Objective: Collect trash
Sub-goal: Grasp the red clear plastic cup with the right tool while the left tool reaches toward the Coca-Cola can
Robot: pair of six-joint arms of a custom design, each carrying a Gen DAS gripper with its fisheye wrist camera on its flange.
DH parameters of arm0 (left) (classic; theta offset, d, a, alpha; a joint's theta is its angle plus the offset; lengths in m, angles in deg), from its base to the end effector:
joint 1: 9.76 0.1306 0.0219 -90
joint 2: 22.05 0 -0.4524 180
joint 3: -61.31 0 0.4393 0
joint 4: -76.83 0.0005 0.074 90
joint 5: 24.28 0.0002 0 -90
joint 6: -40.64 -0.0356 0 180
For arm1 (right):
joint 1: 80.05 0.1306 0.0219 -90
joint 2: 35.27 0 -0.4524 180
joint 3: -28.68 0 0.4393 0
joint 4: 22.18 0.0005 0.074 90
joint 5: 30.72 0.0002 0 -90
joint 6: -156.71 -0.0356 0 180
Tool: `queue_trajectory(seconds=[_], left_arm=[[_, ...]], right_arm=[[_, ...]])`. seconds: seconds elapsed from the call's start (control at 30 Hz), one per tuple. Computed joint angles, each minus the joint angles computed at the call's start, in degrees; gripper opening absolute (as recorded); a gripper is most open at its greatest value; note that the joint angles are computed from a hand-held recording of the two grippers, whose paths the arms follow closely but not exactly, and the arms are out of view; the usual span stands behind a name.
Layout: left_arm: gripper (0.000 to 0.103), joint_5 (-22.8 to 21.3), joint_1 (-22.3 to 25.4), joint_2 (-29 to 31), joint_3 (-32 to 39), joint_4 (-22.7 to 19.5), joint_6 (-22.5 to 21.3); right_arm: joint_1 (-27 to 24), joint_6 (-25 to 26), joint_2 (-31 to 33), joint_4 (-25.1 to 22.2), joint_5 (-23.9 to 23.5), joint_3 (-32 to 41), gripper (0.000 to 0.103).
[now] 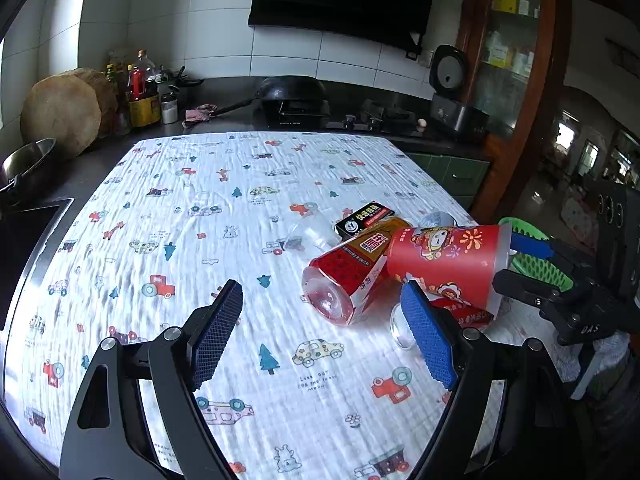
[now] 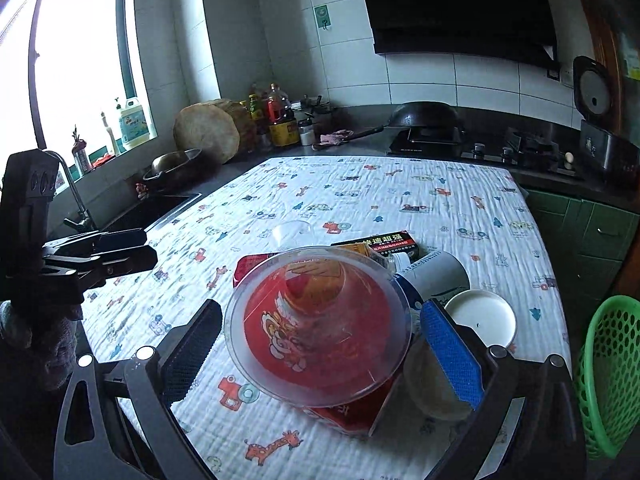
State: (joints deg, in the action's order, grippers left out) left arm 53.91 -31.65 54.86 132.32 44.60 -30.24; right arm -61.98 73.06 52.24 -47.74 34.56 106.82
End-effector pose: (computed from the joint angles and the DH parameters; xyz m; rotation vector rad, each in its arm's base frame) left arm 0.4126 -0.1585 0.4587 -0.0580 2.2239 -0.1633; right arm 0.4925 0.1758 0.4500 -0.6984 2.0602 0.5862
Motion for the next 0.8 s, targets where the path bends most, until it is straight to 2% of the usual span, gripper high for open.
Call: queue_trajectory(seconds=[0.37, 0.43, 0.47, 0.63, 0.8], left_arm=[[0.081, 1.8, 0.5, 0.7, -1.1, 0.2, -0.8], [0.081, 1.9, 0.4, 0.8, -1.2, 0.0, -0.9], [0.081, 2.0, 0.4, 0.8, -1.2, 0.0, -1.0], [0.081, 2.5, 0.2, 0.7, -1.4, 0.1, -1.5], [0.081, 3.4, -1.1, 0.9, -1.4, 0.5, -4.6]], right_arm=[[0.5, 0.2, 1.8, -1.9, -0.4, 1.4, 0.096], [0.4, -0.3, 2.0, -2.1, -0.6, 1.6, 0.094], [0.3, -0.4, 2.0, -2.2, -1.0, 1.6, 0.089], [0.4, -1.3, 1.1, -0.4, -0.4, 0.9, 0.089], [-0.2, -2.7, 0.0, 0.6, -1.3, 0.8, 0.089]])
